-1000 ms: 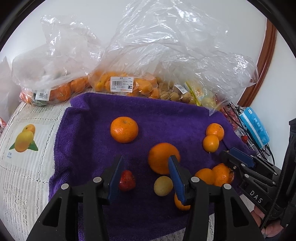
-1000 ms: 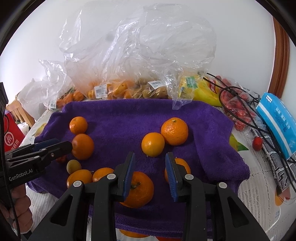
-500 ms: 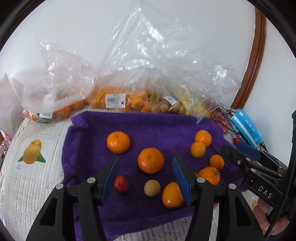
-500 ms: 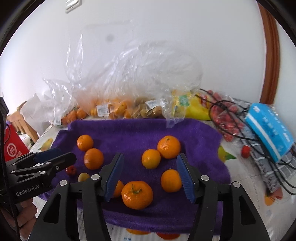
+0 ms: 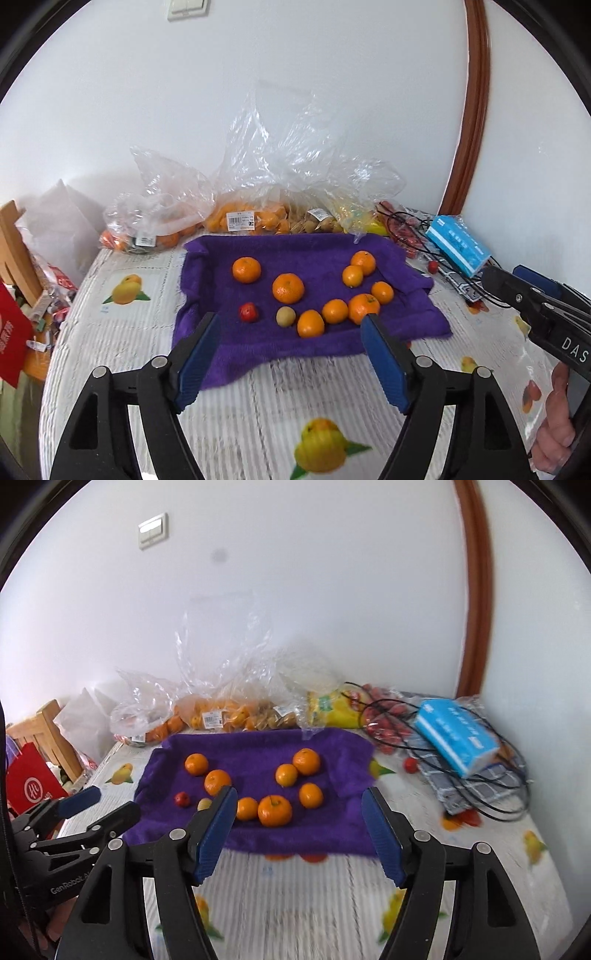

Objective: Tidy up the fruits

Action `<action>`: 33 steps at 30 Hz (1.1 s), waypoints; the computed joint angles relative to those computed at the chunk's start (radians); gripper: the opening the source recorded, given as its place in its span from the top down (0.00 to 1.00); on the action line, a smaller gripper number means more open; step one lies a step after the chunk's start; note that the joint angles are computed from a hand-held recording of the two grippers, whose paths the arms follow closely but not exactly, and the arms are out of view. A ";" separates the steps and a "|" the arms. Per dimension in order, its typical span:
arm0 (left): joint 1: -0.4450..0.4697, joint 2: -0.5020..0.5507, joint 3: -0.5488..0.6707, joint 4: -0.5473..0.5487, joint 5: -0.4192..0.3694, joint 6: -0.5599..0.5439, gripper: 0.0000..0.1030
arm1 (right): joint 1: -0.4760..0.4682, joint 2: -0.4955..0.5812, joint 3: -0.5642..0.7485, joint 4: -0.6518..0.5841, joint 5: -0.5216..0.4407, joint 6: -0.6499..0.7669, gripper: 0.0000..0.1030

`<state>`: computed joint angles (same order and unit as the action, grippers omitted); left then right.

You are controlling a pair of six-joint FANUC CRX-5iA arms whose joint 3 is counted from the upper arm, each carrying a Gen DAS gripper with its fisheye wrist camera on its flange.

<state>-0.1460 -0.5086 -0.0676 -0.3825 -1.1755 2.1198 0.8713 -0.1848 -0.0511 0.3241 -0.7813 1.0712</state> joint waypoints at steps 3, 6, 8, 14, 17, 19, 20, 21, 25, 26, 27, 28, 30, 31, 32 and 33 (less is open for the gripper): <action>-0.107 -0.010 0.037 -0.081 -0.069 0.077 0.20 | 0.022 -0.070 -0.037 0.028 -0.039 -0.032 0.33; -0.219 -0.010 0.070 -0.162 -0.141 0.151 0.17 | 0.056 -0.134 -0.088 0.100 -0.073 -0.105 0.26; -0.282 -0.012 0.084 -0.201 -0.176 0.201 0.15 | 0.080 -0.179 -0.128 0.149 -0.085 -0.156 0.23; -0.480 -0.010 0.131 -0.328 -0.288 0.311 0.12 | 0.110 -0.263 -0.176 0.165 -0.110 -0.197 0.14; -0.550 -0.002 0.152 -0.377 -0.339 0.349 0.10 | 0.119 -0.296 -0.193 0.169 -0.117 -0.207 0.05; -0.580 -0.001 0.160 -0.395 -0.360 0.364 0.09 | 0.135 -0.314 -0.208 0.200 -0.124 -0.222 0.00; -0.594 0.001 0.164 -0.406 -0.368 0.372 0.08 | 0.144 -0.320 -0.215 0.218 -0.126 -0.230 0.00; -0.606 0.004 0.168 -0.415 -0.376 0.377 0.08 | 0.152 -0.327 -0.222 0.233 -0.129 -0.234 0.00; -0.645 0.024 0.190 -0.444 -0.408 0.385 0.08 | 0.155 -0.333 -0.218 0.219 -0.137 -0.226 0.00; -0.657 0.029 0.196 -0.455 -0.419 0.386 0.08 | 0.154 -0.335 -0.218 0.214 -0.136 -0.226 0.00; -0.669 0.032 0.200 -0.466 -0.428 0.389 0.08 | 0.153 -0.338 -0.220 0.210 -0.134 -0.227 0.00; -0.680 0.034 0.203 -0.476 -0.433 0.392 0.08 | 0.152 -0.341 -0.222 0.208 -0.133 -0.227 0.00; -0.689 0.036 0.207 -0.483 -0.442 0.397 0.08 | 0.153 -0.346 -0.225 0.205 -0.136 -0.225 0.00; -0.692 0.037 0.208 -0.485 -0.444 0.399 0.08 | 0.154 -0.347 -0.225 0.204 -0.138 -0.222 0.00; -0.693 0.037 0.208 -0.487 -0.444 0.400 0.08 | 0.155 -0.349 -0.227 0.204 -0.140 -0.220 0.00; -0.699 0.039 0.210 -0.494 -0.449 0.405 0.08 | 0.157 -0.350 -0.228 0.208 -0.141 -0.223 0.00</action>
<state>-0.8454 -0.4701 0.1422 -0.8770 -1.6242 2.5244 1.0286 -0.5345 -0.2791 0.5316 -0.9220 0.8477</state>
